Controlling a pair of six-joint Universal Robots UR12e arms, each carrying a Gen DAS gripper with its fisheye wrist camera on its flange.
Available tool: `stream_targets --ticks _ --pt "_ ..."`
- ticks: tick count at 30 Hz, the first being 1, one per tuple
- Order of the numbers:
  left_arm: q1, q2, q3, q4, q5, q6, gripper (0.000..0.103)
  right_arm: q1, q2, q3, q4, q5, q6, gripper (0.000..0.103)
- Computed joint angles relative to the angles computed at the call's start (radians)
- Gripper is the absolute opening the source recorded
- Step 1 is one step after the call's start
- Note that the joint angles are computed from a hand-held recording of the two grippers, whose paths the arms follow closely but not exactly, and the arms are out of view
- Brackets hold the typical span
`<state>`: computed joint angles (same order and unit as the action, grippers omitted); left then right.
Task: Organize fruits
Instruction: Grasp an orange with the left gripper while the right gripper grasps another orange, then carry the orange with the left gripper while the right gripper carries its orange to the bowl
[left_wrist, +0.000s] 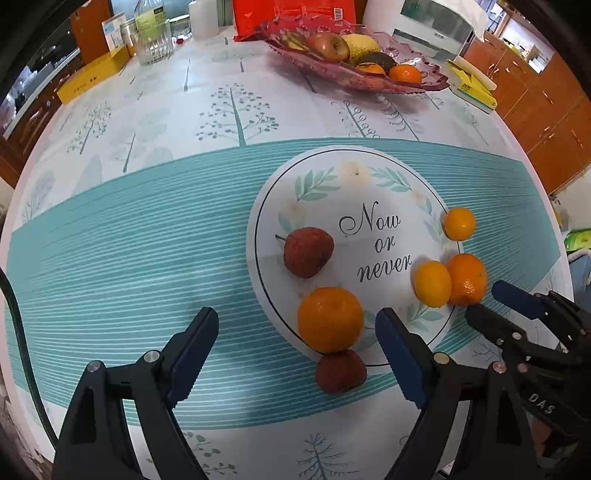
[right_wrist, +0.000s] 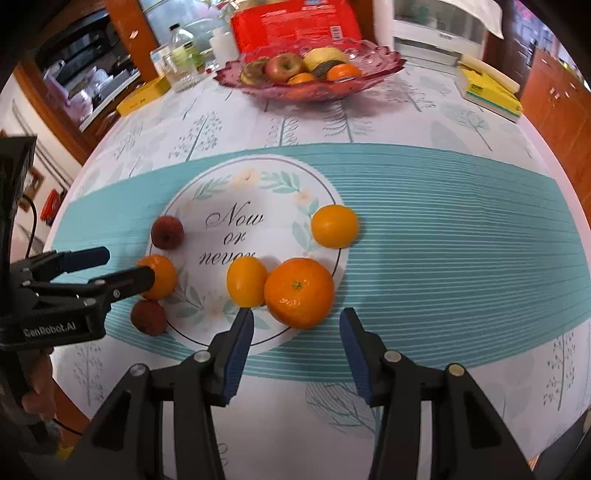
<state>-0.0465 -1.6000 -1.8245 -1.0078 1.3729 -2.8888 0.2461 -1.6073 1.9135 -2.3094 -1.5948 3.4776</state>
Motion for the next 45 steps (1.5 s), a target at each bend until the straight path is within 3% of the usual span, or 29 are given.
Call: stream_targets --ticks 6,11,21,24,29,32,45 --pt "-0.005 -0.004 -0.003 0.000 -0.004 -0.012 0.085 -0.002 0.016 -0.002 -0.007 0.006 -0.057 0.049" --pt "-0.009 -0.013 0.000 -0.017 -0.007 -0.017 0.075 0.000 0.025 -0.001 -0.016 -0.002 -0.125 0.049" --pt "-0.017 -0.028 0.003 -0.027 -0.006 -0.037 0.067 -0.019 0.034 0.005 -0.051 0.024 -0.194 0.049" --pt "-0.021 -0.032 0.004 -0.020 -0.004 -0.040 0.060 -0.022 0.038 0.003 -0.050 0.035 -0.197 0.047" --pt "-0.019 -0.031 0.008 -0.029 -0.038 -0.025 0.040 -0.031 0.039 -0.003 -0.034 0.059 -0.185 0.045" --pt "-0.027 -0.029 0.009 -0.018 -0.017 -0.017 0.039 -0.036 0.038 -0.007 -0.020 0.072 -0.169 0.044" --pt "-0.005 -0.002 0.029 -0.018 -0.049 -0.006 0.039 -0.025 0.017 -0.022 -0.045 0.063 -0.139 0.044"
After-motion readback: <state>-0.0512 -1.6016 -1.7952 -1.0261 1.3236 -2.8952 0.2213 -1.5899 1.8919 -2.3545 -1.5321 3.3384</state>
